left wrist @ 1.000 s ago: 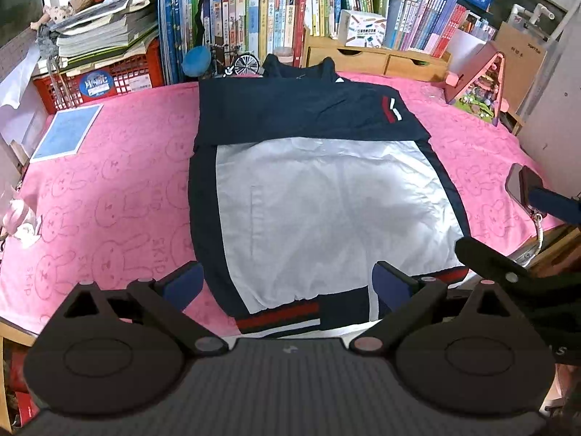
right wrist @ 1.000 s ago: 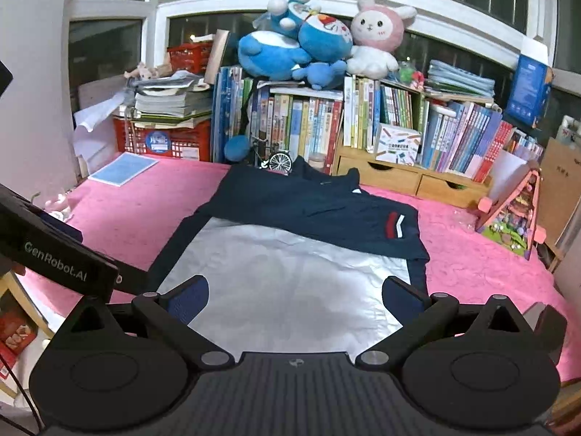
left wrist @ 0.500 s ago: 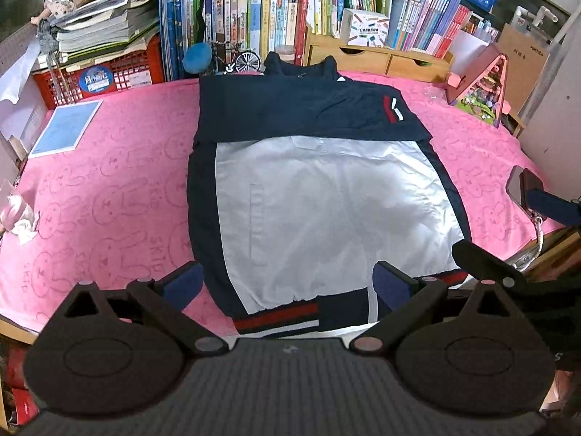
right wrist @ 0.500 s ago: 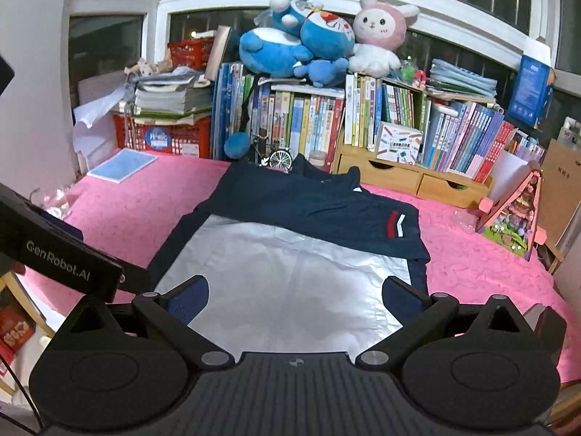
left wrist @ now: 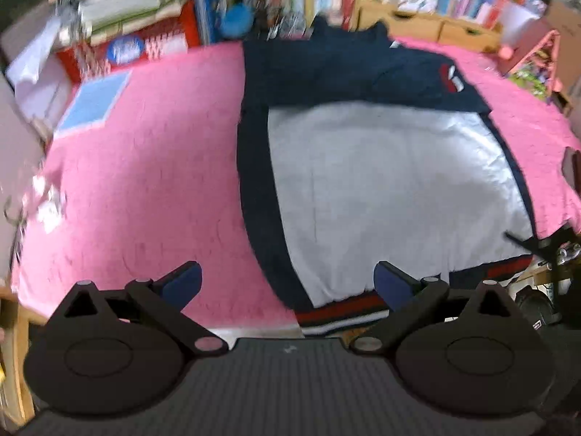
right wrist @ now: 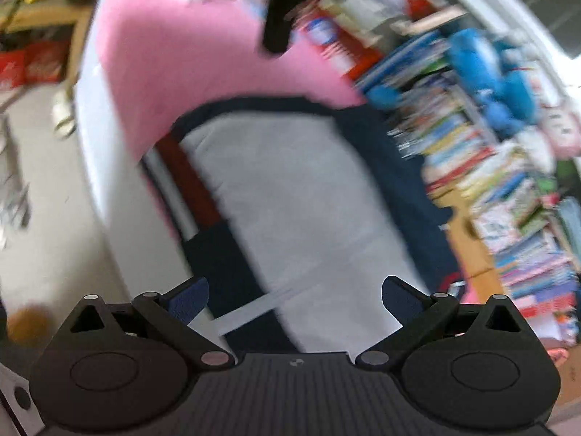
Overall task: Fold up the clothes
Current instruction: 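Grasp the striped hem band with the right gripper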
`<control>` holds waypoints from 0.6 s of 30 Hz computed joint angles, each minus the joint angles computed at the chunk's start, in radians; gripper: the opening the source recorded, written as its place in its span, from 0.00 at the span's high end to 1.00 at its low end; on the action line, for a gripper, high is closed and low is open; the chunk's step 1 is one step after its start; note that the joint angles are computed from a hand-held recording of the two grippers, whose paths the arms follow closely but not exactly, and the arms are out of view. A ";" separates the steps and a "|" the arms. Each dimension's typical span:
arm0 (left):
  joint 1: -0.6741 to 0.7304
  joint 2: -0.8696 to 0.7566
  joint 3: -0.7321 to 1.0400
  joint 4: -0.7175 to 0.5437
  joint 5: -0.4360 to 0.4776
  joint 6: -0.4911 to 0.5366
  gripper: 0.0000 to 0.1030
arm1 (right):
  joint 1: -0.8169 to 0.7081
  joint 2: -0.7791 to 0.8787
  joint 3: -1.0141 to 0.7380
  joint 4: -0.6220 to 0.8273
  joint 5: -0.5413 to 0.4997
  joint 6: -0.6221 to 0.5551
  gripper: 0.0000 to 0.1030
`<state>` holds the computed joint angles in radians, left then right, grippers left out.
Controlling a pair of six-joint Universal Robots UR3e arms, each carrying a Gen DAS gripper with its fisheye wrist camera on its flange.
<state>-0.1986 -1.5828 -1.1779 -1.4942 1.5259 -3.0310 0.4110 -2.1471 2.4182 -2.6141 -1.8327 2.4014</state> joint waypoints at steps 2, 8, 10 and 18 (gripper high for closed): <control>-0.015 -0.023 0.008 -0.011 0.016 -0.012 0.01 | 0.020 0.110 0.051 -0.111 -0.029 -0.050 0.00; -0.038 -0.075 0.041 -0.020 0.057 -0.067 0.01 | -0.148 0.059 0.049 -0.024 0.137 -0.176 0.55; -0.030 -0.088 0.053 -0.018 0.050 -0.087 0.01 | -0.298 -0.057 -0.051 0.175 0.294 -0.152 0.68; -0.037 -0.171 0.154 0.028 0.067 -0.170 0.01 | -0.519 0.193 -0.390 0.036 0.505 -0.023 0.78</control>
<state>-0.2355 -1.7541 -1.0242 -1.4665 1.5928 -3.2010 -0.1075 -1.9541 2.0279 -2.5784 -1.3273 2.3785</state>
